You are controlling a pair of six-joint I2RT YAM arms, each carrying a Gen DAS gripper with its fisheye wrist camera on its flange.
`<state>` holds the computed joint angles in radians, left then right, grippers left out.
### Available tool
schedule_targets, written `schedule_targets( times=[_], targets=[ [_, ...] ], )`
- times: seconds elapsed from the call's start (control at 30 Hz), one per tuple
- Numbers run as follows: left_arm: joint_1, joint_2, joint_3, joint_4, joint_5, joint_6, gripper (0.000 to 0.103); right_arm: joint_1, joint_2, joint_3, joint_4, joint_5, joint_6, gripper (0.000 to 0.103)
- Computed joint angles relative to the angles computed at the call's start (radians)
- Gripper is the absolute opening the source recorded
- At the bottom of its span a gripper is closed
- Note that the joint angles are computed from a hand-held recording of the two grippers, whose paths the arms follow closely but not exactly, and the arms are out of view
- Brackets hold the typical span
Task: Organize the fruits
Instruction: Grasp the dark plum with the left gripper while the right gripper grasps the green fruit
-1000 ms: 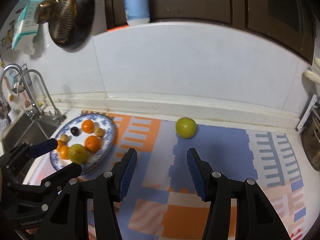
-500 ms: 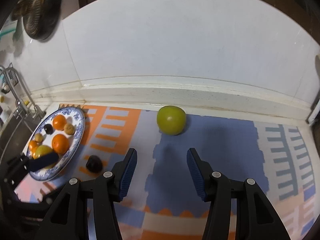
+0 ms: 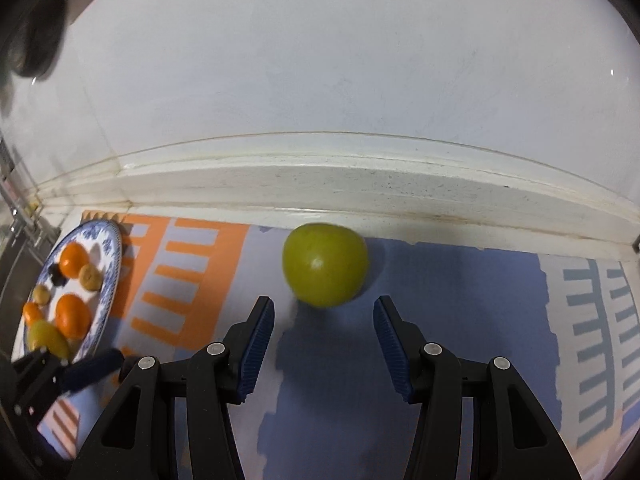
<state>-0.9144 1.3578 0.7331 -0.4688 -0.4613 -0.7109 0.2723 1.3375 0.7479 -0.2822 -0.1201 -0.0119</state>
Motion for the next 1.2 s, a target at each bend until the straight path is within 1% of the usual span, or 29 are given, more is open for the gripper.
schedule_targets(
  times=[0.1, 0.17, 0.23, 0.3, 0.37, 0.43, 0.57, 0.63, 0.73, 0.83, 0.97, 1.07, 1.2],
  targets=[
    [0.013, 0.007, 0.001, 0.009, 0.010, 0.004, 0.045, 0.007, 0.048, 0.027, 0.016, 0.014, 0.001, 0.053],
    [0.020, 0.010, 0.005, 0.009, 0.016, 0.009, 0.038, 0.015, 0.081, 0.047, 0.016, 0.023, 0.010, 0.053],
    [0.029, 0.008, 0.003, 0.018, 0.023, 0.019, 0.030, 0.012, 0.110, 0.064, 0.020, 0.010, 0.016, 0.053],
    [0.041, 0.002, -0.003, 0.031, 0.034, 0.033, 0.026, 0.019, 0.132, 0.072, 0.030, 0.017, 0.021, 0.053],
    [0.053, -0.014, -0.018, 0.046, 0.050, 0.038, 0.026, 0.023, 0.145, 0.075, 0.035, 0.030, 0.018, 0.052],
    [0.057, -0.025, -0.029, 0.056, 0.055, 0.043, 0.026, 0.024, 0.144, 0.064, 0.054, 0.033, 0.022, 0.048],
    [0.059, -0.046, -0.045, 0.070, 0.058, 0.041, 0.026, 0.032, 0.144, 0.053, 0.073, 0.046, 0.026, 0.047],
    [0.064, -0.092, -0.059, 0.052, 0.056, 0.047, 0.026, 0.037, 0.133, 0.038, 0.088, 0.052, 0.036, 0.046],
    [0.060, -0.156, -0.072, 0.021, 0.044, 0.047, 0.026, 0.040, 0.089, 0.002, 0.099, 0.049, 0.049, 0.046],
    [0.055, -0.208, -0.079, -0.006, 0.035, 0.037, 0.026, 0.045, 0.007, -0.048, 0.092, 0.039, 0.067, 0.046],
    [0.042, -0.266, -0.073, -0.051, 0.014, 0.027, 0.026, 0.048, -0.102, -0.086, 0.048, 0.014, 0.084, 0.046],
    [0.007, -0.319, -0.058, -0.117, -0.030, 0.008, 0.026, 0.052, -0.188, -0.102, -0.003, -0.007, 0.080, 0.046],
    [-0.033, -0.372, -0.026, -0.199, -0.070, -0.027, 0.026, 0.085, -0.289, -0.116, -0.070, 0.001, 0.096, 0.046]
  ],
)
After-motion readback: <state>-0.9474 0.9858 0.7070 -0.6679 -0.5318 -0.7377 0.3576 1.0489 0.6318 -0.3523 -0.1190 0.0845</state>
